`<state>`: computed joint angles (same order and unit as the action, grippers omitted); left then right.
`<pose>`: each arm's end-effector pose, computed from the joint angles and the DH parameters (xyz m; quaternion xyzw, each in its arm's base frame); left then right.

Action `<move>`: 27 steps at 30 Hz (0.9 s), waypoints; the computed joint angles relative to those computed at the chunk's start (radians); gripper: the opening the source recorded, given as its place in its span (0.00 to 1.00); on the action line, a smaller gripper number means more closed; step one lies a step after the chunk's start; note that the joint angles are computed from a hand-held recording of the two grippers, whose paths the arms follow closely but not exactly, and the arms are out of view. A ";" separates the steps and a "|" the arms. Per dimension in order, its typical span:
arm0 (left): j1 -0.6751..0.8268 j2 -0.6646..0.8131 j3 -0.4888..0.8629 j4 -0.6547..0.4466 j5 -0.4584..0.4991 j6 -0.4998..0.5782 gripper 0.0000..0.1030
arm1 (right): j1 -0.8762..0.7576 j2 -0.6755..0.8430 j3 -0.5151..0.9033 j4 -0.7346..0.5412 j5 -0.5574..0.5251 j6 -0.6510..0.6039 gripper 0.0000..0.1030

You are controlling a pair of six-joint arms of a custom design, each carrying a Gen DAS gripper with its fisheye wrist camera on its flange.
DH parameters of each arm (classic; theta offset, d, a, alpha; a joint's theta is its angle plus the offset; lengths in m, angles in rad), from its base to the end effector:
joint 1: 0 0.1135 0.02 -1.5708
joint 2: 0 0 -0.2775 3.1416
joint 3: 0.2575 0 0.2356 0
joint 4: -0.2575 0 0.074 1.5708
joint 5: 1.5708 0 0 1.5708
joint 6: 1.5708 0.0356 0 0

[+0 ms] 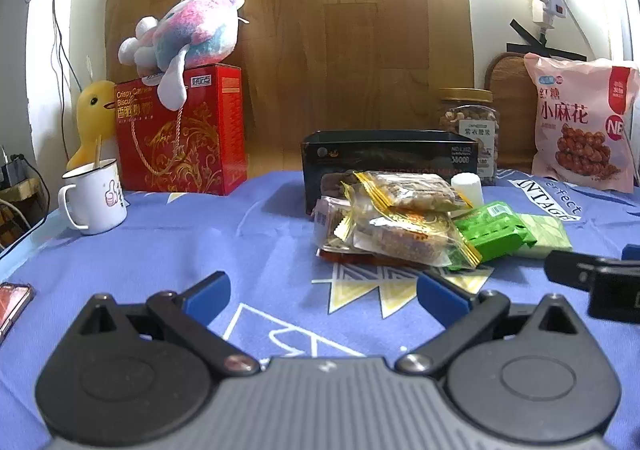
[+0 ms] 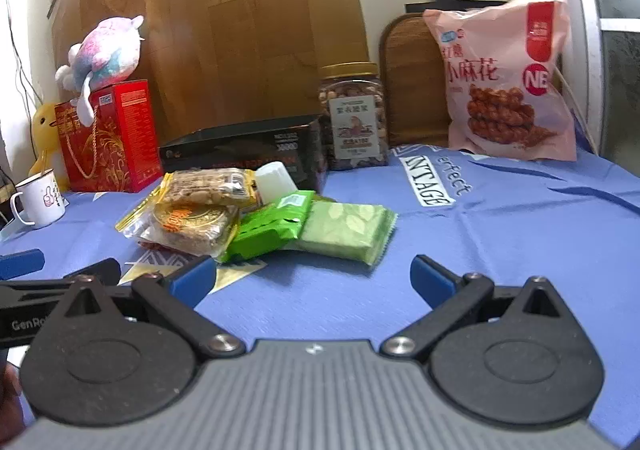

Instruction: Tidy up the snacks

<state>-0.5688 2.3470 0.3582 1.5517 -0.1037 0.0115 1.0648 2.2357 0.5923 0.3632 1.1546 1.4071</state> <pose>0.2344 -0.1455 0.0326 0.2144 0.8152 -0.1055 0.5276 0.1544 0.2115 0.0156 0.2191 0.8035 -0.0629 0.5499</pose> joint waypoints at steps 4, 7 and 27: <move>0.007 -0.006 0.008 -0.024 0.010 -0.006 1.00 | 0.014 0.011 0.012 -0.010 0.019 -0.020 1.00; 0.009 -0.004 0.007 -0.020 0.013 -0.010 1.00 | 0.024 0.013 0.022 -0.035 0.027 -0.017 1.00; 0.020 -0.007 0.007 -0.026 0.035 -0.025 1.00 | 0.020 0.004 -0.026 0.062 -0.002 -0.034 1.00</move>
